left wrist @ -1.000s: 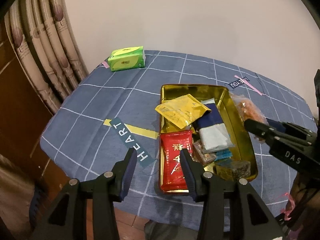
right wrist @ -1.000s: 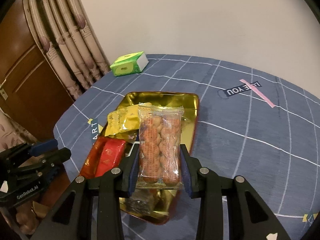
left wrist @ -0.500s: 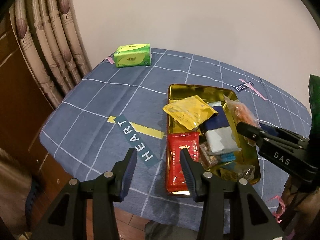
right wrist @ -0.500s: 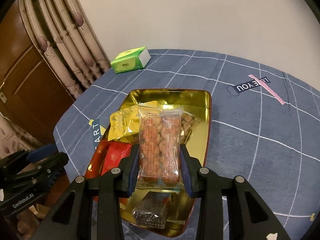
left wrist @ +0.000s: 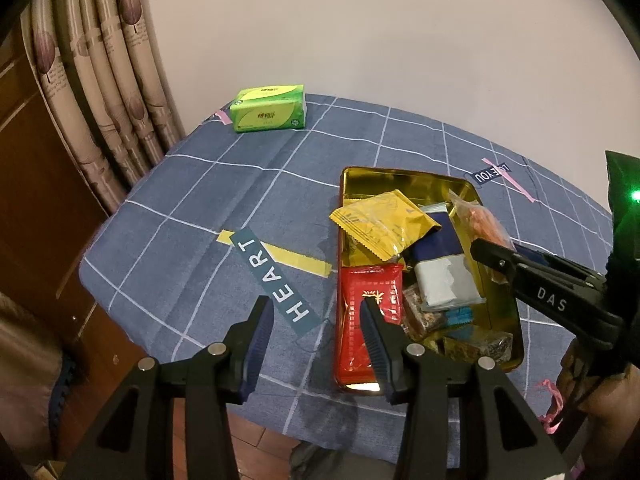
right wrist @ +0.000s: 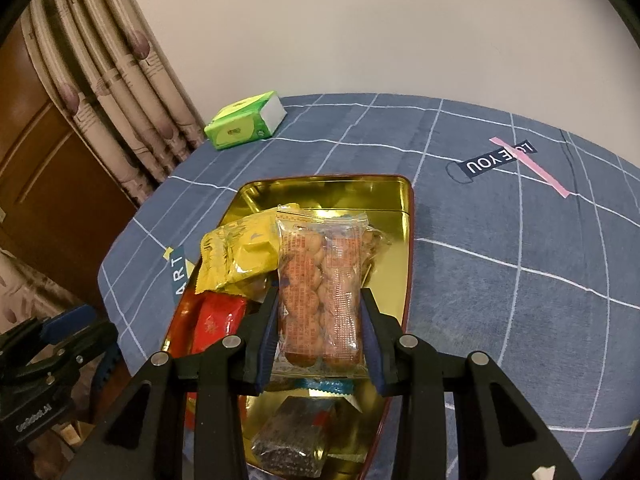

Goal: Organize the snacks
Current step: 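Carry the clear biscuit bag over the tin and lower it with the right gripper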

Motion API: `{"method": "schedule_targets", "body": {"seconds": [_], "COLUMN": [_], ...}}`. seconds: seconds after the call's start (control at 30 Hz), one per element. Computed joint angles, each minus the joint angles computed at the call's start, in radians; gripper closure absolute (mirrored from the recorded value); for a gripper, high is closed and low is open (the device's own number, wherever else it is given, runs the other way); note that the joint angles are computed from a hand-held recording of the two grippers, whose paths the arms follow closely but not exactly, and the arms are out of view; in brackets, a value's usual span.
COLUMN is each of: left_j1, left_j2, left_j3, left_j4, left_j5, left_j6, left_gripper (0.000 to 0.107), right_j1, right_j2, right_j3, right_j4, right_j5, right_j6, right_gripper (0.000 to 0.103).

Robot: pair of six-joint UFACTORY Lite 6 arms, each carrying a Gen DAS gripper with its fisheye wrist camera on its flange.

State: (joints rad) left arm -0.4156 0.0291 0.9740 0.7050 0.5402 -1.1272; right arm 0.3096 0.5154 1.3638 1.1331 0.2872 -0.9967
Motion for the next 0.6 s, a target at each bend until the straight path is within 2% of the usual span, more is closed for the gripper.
{"method": "schedule_targets", "body": {"seconds": [0.6], "left_j1": [-0.002], "left_j2": [-0.005], "left_j3": [-0.008], "left_j4": [0.053], "left_j5": [0.009], "left_j6": [-0.053], "left_gripper": [0.061], "right_j1": [0.006], "right_j2": [0.059], "right_j3": [0.070], "right_j4": [-0.051], "right_j5": [0.017], "right_j6": [0.088], "right_gripper": [0.064]}}
